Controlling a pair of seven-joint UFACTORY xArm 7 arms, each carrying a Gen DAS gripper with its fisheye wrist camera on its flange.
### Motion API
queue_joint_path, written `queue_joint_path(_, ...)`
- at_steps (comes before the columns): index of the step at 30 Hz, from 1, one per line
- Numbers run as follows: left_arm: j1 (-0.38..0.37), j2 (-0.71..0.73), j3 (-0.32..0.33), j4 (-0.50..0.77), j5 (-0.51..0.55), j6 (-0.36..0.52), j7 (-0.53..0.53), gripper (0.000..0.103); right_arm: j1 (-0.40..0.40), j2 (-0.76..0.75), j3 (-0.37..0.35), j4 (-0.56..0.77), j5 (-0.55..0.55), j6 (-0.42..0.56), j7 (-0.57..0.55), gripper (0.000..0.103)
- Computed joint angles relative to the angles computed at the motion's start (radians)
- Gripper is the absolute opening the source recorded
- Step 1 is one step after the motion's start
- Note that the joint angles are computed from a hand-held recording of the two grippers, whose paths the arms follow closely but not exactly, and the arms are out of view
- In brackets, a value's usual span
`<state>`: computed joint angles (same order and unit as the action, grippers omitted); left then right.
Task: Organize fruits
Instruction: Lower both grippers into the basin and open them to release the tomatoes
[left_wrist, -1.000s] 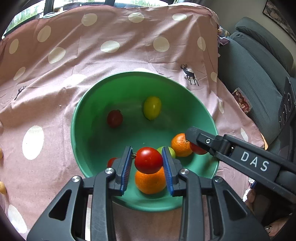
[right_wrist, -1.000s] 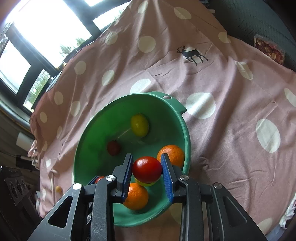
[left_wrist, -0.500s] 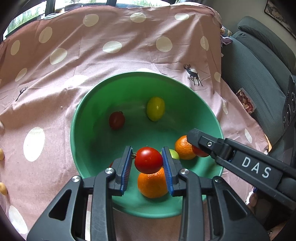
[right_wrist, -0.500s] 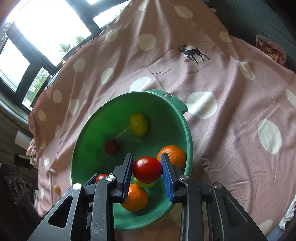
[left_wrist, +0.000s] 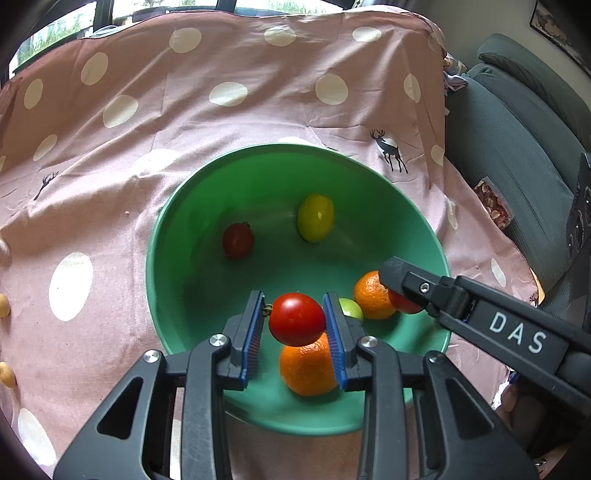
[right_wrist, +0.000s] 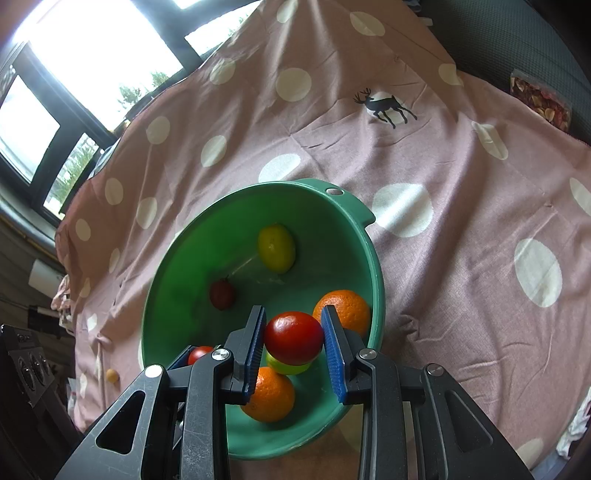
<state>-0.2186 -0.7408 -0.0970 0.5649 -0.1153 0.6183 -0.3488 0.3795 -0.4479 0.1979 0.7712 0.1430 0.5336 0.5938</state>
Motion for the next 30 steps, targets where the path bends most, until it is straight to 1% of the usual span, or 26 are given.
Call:
queue_joint_path(5,0.0,0.0,0.001,0.001,-0.002,0.0,-0.003,0.033,-0.002,0.0,0.002,0.001,-0.005,0.0,0.004,0.032)
queue_joint_path(10,-0.001,0.0,0.0,0.0,0.004,-0.002,-0.001,0.033,-0.016,0.003,0.018,0.007,-0.034,0.007,0.027,0.032)
queue_joint_path(15,0.003,0.0,0.0,-0.003,0.005,-0.008,-0.004,0.033,-0.05,0.012,0.061,0.028,-0.115,0.037,0.091,0.032)
queue_joint_path(16,0.003,0.0,0.001,-0.004,0.004,-0.011,-0.004,0.031,-0.052,0.015,0.065,0.033,-0.129,0.044,0.098,0.032)
queue_joint_path(17,0.006,0.0,-0.001,-0.004,0.007,-0.01,-0.008,0.029,-0.051,0.016,0.066,0.035,-0.138,0.047,0.102,0.032)
queue_joint_path(21,0.009,-0.001,-0.002,-0.004,0.012,-0.009,-0.01,0.028,-0.042,0.018,0.056,0.034,-0.146,0.043,0.106,0.032)
queue_joint_path(27,0.007,-0.003,-0.001,-0.004,0.011,-0.008,-0.011,0.028,-0.036,0.016,0.05,0.031,-0.148,0.041,0.107,0.032)
queue_joint_path(30,-0.008,-0.014,0.014,-0.011,-0.004,-0.015,0.003,0.028,-0.034,0.015,0.047,0.03,-0.146,0.04,0.107,0.032)
